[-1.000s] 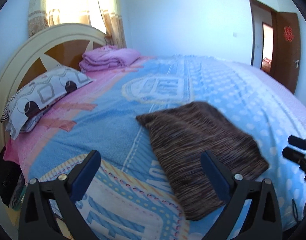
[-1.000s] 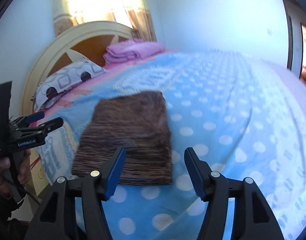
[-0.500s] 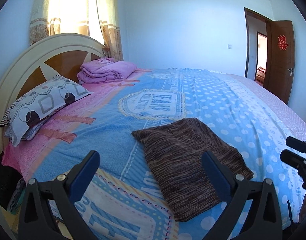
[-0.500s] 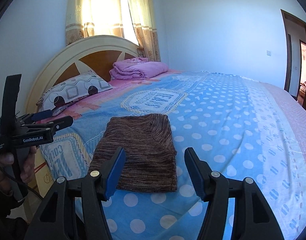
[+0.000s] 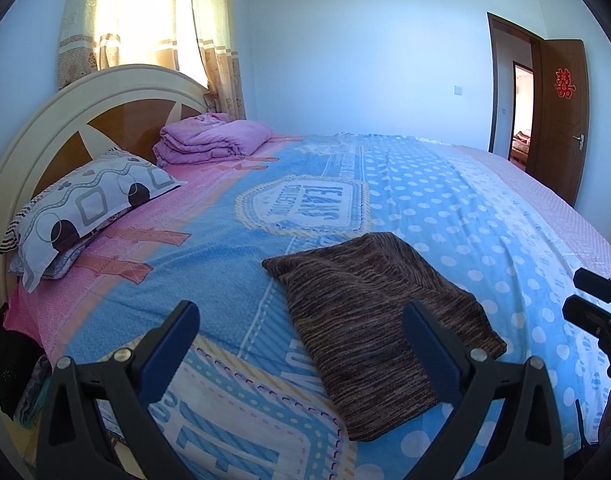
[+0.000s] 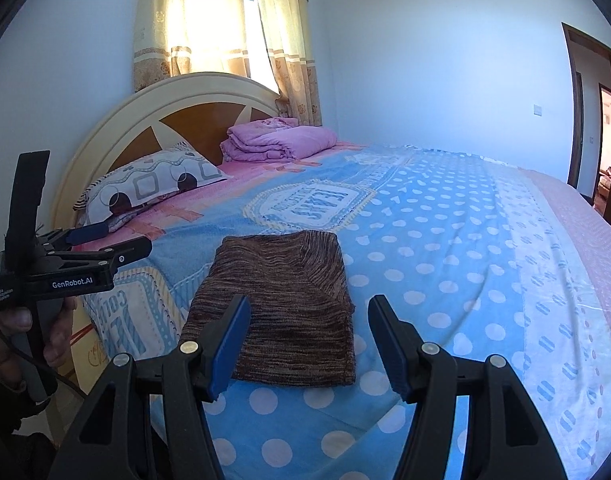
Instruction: Fold small clothes
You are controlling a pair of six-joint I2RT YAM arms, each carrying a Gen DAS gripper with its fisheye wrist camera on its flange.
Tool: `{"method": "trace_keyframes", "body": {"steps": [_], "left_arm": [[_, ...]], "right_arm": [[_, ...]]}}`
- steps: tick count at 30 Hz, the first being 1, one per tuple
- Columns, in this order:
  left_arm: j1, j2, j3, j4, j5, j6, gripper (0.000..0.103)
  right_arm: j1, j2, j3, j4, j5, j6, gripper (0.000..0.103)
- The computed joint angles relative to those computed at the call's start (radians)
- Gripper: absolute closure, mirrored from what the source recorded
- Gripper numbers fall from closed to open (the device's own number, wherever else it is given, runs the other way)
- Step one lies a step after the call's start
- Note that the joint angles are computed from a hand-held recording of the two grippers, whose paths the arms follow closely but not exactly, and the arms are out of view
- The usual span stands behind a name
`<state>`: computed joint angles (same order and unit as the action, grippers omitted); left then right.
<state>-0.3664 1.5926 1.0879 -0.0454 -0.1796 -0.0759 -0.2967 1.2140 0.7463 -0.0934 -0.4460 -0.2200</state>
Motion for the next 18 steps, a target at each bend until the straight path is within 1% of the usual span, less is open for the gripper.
{"method": "trace_keyframes", "body": {"steps": [18], "left_arm": [[0.0,-0.003,-0.005,0.001,0.007,0.002,0.0]], "right_arm": [[-0.007,-0.007,-0.006,0.014,-0.009,0.001,0.041]]}}
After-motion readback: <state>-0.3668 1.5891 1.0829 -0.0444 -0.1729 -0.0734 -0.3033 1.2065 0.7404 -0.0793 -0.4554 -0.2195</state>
